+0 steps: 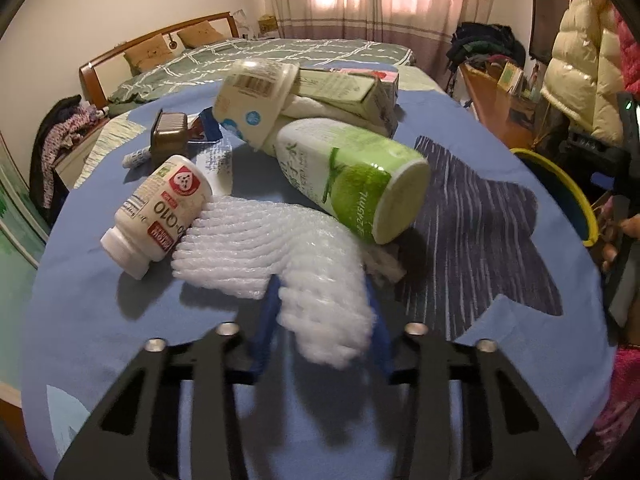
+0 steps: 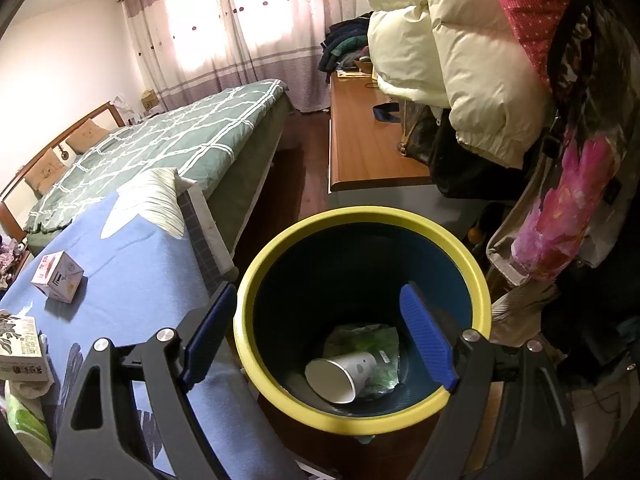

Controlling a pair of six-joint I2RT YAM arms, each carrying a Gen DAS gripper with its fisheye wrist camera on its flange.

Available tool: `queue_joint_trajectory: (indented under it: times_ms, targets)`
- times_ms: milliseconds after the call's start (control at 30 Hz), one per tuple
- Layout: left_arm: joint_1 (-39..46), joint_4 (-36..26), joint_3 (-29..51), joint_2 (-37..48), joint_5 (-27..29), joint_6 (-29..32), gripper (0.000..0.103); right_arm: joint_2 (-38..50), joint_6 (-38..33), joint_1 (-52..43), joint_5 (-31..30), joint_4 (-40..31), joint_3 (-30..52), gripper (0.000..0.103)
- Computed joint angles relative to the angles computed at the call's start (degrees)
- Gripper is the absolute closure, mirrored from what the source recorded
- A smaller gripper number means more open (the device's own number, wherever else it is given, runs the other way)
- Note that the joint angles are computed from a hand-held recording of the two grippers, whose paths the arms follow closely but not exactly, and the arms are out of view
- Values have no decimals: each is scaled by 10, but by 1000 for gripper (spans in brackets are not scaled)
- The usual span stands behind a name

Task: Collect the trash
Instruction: 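Grasp the white foam net sleeve with the left gripper and lift it, then release the foam net sleeve into the yellow bin with the left gripper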

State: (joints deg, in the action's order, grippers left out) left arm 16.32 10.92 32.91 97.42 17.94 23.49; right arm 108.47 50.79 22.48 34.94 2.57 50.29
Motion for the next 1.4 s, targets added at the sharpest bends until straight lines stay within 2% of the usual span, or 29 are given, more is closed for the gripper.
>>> queue_joint_trajectory:
  times_ms: [200, 400, 533, 733, 900, 1100, 1300, 1400]
  targets:
    - [51, -36, -24, -66, 60, 30, 69, -5, -4, -1, -1, 12, -8, 24]
    - [90, -115, -44, -180, 122, 62, 69, -20, -10, 8, 4, 19, -23, 24]
    - [111, -180, -40, -246, 157, 79, 69, -55, -17, 24, 16, 21, -52, 24]
    - [87, -237, -33, -315, 169, 75, 69, -147, -30, 48, 47, 14, -123, 24]
    - [4, -234, -26, -326, 143, 36, 69, -234, -27, 69, 79, -4, -191, 24]
    - [-166, -175, -8, -296, 68, -32, 69, -296, -25, 79, 102, -30, -244, 24]
    - [-325, -125, 78, -153, 8, -80, 69, -347, -8, 56, 87, -34, -300, 24]
    - [-382, -121, 137, -75, -4, -92, 69, -372, -2, 46, 84, -42, -320, 24]
